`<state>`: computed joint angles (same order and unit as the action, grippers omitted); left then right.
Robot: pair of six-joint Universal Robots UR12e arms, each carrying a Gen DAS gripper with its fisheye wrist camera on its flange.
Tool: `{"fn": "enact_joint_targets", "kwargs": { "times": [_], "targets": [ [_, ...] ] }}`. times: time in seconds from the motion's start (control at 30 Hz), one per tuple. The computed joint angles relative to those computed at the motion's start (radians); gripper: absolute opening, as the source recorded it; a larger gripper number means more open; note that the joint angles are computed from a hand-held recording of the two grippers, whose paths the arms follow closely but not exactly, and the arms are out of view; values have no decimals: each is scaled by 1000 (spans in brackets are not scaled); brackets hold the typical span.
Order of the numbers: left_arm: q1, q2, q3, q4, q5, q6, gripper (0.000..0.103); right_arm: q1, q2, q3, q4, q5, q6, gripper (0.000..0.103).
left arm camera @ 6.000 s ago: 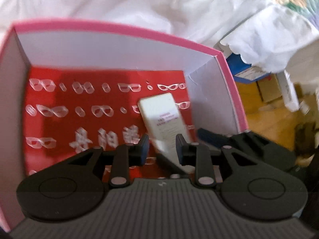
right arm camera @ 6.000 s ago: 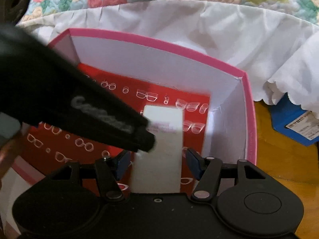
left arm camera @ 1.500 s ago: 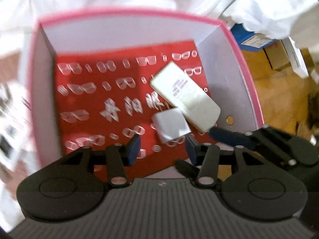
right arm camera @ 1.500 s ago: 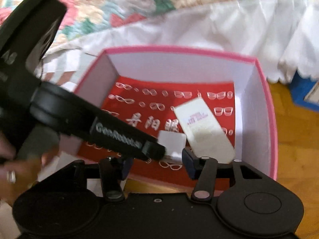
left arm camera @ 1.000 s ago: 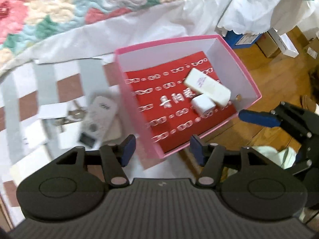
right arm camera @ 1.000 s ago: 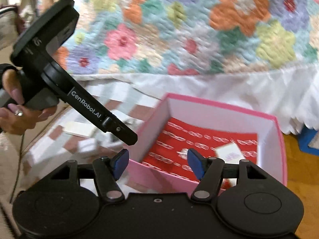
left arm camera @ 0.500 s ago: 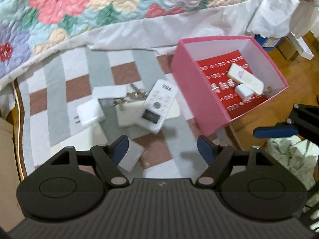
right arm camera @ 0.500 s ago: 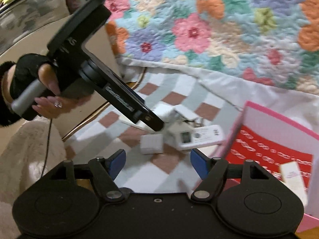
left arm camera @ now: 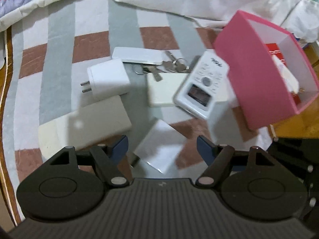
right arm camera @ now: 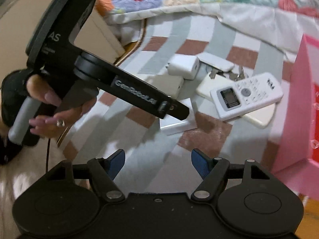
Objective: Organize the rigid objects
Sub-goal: 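Move the left gripper to the second white square charger block, then close the left gripper on the white charger block and lift it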
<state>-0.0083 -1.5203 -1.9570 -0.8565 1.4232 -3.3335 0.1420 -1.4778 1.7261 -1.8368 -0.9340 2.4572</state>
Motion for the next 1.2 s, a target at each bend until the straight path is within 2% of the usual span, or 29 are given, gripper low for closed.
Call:
{"fn": "enact_joint_targets", "kwargs": {
  "times": [0.1, 0.17, 0.23, 0.27, 0.3, 0.33, 0.4, 0.47, 0.57, 0.67, 0.73, 0.83, 0.97, 1.1, 1.2],
  "targets": [
    [-5, -14, -10, 33, 32, -2, 74, 22, 17, 2, -10, -20, 20, 69],
    [5, -19, -20, 43, 3, -11, 72, 39, 16, 23, -67, -47, 38, 67],
    [31, -17, -32, 36, -76, -58, 59, 49, 16, 36, -104, -60, 65, 65],
    [37, -11, -40, 44, -89, -99, 54, 52, 16, 40, -119, -62, 81, 65],
    [37, -3, -48, 59, -81, -127, 43, 55, 15, 44, -129, -64, 89, 65],
    [36, 3, -51, 64, -79, -115, 36, 58, 13, 46, -133, -70, 88, 65],
    [45, 14, -55, 43, -112, -122, 31, 69, 10, 50, -143, -94, 78, 65],
    [64, 18, -64, 12, -179, -152, 32, 76, 8, 51, -154, -111, 95, 67],
    [73, 20, -78, 20, -226, -193, 32, 85, 1, 59, -200, -164, 135, 68],
    [80, 16, -83, 9, -287, -221, 32, 91, -9, 68, -236, -215, 148, 73],
    [71, 13, -86, 30, -284, -237, 32, 90, -11, 78, -266, -229, 145, 75],
    [45, 19, -100, 100, -222, -301, 32, 90, -9, 96, -317, -232, 166, 75],
    [25, 19, -98, 118, -180, -301, 34, 95, -7, 123, -395, -252, 208, 75],
    [32, 17, -104, 126, -198, -321, 35, 80, -6, 137, -436, -213, 272, 75],
    [45, 19, -110, 114, -249, -356, 30, 80, -11, 154, -476, -219, 275, 76]
  ]
}}
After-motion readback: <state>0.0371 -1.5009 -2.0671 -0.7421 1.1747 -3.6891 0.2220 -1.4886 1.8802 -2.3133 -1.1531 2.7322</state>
